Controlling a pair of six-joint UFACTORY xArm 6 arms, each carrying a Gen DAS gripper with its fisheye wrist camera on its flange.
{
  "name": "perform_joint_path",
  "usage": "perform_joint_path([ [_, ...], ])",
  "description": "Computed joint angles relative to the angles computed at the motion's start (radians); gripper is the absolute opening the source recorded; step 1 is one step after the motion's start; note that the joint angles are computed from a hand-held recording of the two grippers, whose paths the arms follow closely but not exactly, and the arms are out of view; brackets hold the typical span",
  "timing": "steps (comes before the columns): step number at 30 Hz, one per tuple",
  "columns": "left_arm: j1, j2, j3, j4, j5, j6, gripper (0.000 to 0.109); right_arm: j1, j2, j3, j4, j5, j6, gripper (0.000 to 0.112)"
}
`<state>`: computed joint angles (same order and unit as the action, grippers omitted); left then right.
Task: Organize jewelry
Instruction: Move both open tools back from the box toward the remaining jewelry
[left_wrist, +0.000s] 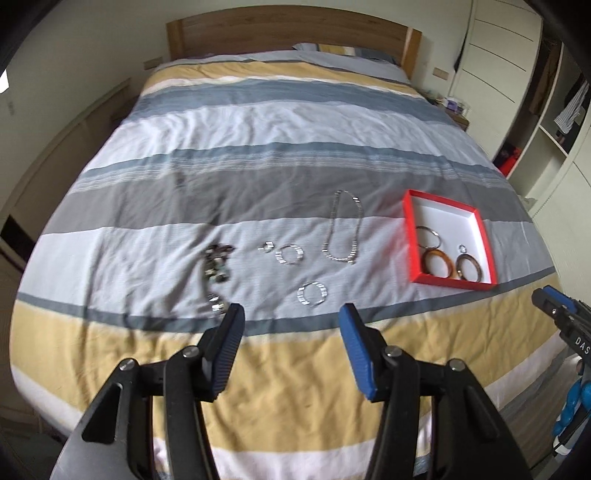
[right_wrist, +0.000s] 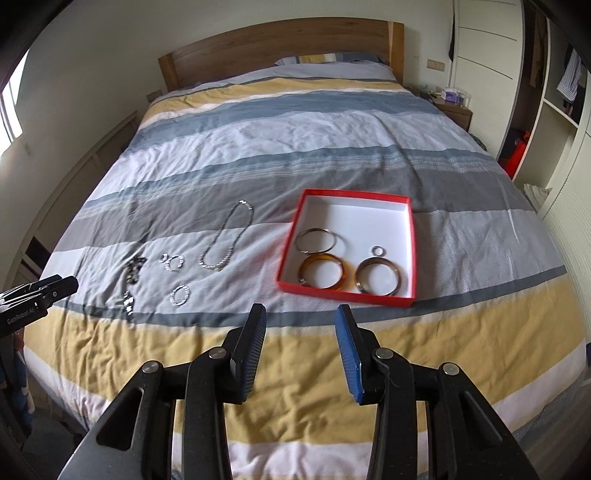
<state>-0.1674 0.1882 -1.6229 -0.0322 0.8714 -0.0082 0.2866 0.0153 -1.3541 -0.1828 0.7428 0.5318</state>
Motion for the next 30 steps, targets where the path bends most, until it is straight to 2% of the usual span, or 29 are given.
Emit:
perform_joint_path([
  [10,0.072,-0.115,0.104,0.008,-0.030,0.030,0.051,0.082,-0.010,-0.057,-0.027,0.056,0.023,0.042],
  [19,0.165,-0.147,0.175,-0.100,-0.097,0.116,0.051,0.141,0.075,-0.205,-0.066,0.119,0.038,0.043],
  [25,0.229,-0.127,0.156,-0.104,-0.073,0.180,0.051,0.179,0.130,-0.287,-0.078,0.143,0.082,0.043],
  [30,0.265,-0.116,0.133,-0.101,-0.041,0.228,0.051,0.198,0.135,-0.286,-0.086,0.125,0.120,0.044],
])
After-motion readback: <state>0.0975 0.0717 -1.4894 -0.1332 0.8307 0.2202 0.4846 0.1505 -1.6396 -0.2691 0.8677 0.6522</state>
